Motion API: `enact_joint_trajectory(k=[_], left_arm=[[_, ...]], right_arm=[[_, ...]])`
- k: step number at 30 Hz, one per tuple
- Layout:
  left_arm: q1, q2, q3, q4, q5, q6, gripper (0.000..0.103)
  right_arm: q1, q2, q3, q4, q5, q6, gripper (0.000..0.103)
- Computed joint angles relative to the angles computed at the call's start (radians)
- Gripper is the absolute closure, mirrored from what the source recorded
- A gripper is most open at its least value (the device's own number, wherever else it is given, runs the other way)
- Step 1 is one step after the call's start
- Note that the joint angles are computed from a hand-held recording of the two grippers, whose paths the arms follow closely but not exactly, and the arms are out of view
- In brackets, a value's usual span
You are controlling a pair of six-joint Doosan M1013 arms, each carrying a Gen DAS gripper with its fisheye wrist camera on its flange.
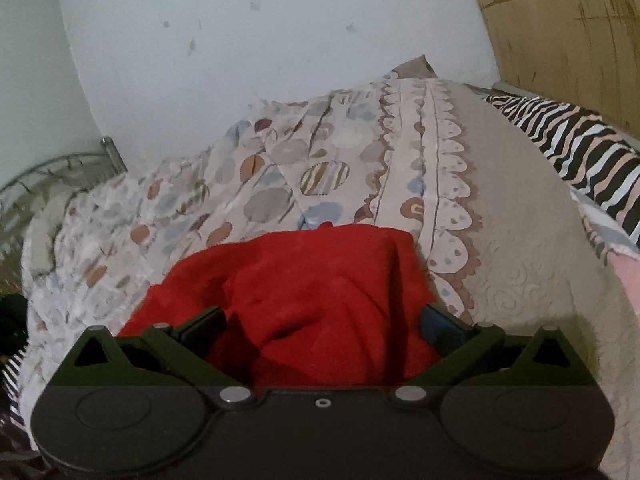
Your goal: Fold small clothes
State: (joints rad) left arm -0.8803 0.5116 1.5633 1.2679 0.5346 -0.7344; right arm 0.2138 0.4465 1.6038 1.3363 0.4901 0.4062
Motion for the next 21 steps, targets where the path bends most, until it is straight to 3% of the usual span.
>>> enact_joint_trajectory(k=[6, 8, 12, 14, 18, 21], left_arm=[[-0.001, 0.001, -0.002, -0.002, 0.004, 0.003, 0.000], [-0.001, 0.001, 0.000, 0.001, 0.004, -0.002, 0.000], [-0.002, 0.001, 0.002, 0.011, 0.004, -0.016, 0.000], [-0.001, 0.001, 0.004, 0.020, 0.001, -0.029, 0.000], [0.003, -0.010, 0.016, 0.034, -0.016, -0.038, 0.000], [0.015, -0.032, 0.047, 0.113, -0.059, -0.114, 0.001]], right_arm=[[-0.013, -0.001, 0.020, 0.182, -0.039, -0.031, 0.001], [-0.013, 0.009, 0.000, 0.104, -0.051, 0.066, 0.001], [-0.002, 0.022, -0.008, 0.079, -0.071, 0.011, 0.018], [0.003, 0.023, 0.006, 0.150, -0.076, -0.078, 0.023], [0.019, 0.009, 0.034, 0.297, -0.109, -0.313, 0.048], [0.042, -0.004, 0.054, 0.404, -0.165, -0.550, 0.055]])
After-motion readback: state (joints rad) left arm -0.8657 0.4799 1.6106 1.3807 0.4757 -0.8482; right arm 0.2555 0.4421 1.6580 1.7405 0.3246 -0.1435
